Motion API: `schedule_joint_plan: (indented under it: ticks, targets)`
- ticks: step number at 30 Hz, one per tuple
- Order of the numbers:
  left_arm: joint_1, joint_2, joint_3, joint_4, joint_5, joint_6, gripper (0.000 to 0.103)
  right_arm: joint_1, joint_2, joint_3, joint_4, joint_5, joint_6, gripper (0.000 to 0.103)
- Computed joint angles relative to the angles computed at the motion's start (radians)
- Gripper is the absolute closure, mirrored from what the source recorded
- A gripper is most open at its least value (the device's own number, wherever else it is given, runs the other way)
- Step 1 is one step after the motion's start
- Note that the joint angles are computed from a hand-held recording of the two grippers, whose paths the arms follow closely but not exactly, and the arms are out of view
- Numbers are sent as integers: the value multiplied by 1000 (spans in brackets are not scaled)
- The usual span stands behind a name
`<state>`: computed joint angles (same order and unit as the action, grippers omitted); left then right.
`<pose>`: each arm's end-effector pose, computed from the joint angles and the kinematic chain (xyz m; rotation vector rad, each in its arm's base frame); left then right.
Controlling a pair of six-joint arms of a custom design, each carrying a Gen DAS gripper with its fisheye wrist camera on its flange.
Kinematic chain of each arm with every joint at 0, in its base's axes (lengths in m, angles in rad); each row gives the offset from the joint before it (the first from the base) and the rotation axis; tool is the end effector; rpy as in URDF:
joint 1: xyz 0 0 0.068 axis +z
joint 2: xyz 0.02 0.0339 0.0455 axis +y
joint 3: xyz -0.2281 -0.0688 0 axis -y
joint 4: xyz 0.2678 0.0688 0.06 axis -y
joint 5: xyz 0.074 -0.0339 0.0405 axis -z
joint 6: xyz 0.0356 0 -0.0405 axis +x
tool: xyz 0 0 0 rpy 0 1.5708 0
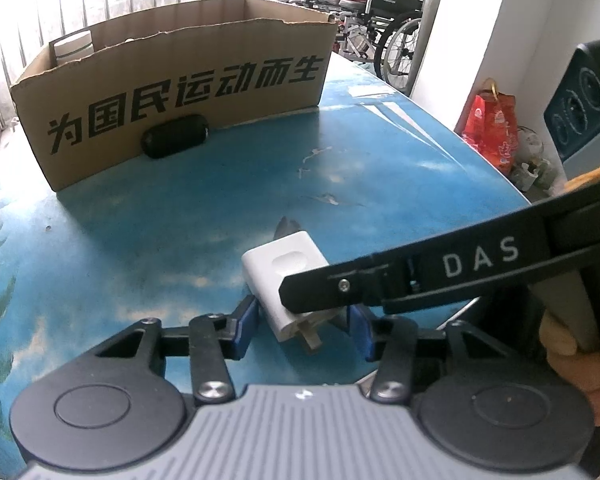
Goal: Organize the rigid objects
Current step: 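Lift the white charger with both grippers and carry it over the box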
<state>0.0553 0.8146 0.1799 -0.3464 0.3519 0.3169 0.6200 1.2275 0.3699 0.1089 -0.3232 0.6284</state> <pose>0.1749 -0.0026 0.0797 0.4573 2.4469 -0.2946 0.1910 0.1502 0.0917 -0.1661 2.4849 0.9615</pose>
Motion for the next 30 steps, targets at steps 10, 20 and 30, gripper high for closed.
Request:
schedule_joint_plan:
  ticks: [10, 20, 30]
  targets:
    - [4, 4, 6, -6, 6, -6, 53, 13, -25, 7, -40, 23, -6, 66]
    - [21, -47, -3, -29, 19, -10, 53, 21, -49, 14, -66, 40, -15, 66]
    - [79, -159, 0, -109, 67, 1, 53, 55, -100, 41, -124, 90, -36, 66]
